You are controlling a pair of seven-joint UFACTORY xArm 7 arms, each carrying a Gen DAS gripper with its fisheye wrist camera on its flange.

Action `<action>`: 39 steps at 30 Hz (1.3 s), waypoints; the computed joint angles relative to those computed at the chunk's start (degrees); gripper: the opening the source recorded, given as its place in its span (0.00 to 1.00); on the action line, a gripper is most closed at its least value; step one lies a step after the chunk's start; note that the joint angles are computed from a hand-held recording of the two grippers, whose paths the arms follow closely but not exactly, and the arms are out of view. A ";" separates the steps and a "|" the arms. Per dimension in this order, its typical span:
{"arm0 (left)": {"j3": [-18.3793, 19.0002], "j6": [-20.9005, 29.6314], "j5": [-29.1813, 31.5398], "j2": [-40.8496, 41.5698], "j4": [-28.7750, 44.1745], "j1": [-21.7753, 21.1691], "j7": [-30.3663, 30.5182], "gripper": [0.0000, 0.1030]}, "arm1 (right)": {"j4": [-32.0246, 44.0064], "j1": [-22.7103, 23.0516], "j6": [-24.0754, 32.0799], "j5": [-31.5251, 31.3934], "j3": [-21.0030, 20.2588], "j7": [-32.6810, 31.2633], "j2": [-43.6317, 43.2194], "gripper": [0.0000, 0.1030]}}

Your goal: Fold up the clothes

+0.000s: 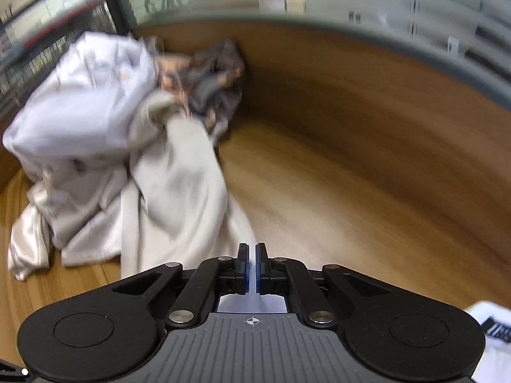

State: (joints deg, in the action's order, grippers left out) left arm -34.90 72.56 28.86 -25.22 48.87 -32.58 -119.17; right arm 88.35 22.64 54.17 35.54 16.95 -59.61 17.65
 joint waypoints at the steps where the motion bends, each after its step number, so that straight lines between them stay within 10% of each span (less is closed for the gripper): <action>1: 0.02 0.55 -0.09 -0.51 0.26 -0.24 0.47 0.13 | 0.43 -0.70 0.61 1.28 0.11 -0.46 -0.33 0.08; 8: 0.12 2.84 1.15 -3.35 3.09 1.31 5.01 0.13 | 0.95 -6.25 8.28 9.13 -1.88 -5.87 -5.50 0.24; 14: 3.47 -7.38 5.46 -1.93 3.06 6.37 9.65 0.13 | -8.87 -10.44 14.41 11.88 -7.44 -15.76 -15.05 0.31; 22: 8.06 -17.91 6.41 4.59 3.16 10.50 13.67 0.13 | -24.30 -11.83 11.14 9.75 -13.38 -23.19 -24.43 0.35; 39: 11.46 -15.72 4.19 9.52 4.00 9.12 13.93 0.05 | -30.56 -17.48 3.48 3.22 -18.66 -30.29 -24.13 0.38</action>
State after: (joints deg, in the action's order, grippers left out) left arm -23.44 56.84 33.06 -15.71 52.87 -23.46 -105.24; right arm 57.80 5.16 57.65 38.76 -1.70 -89.90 -6.48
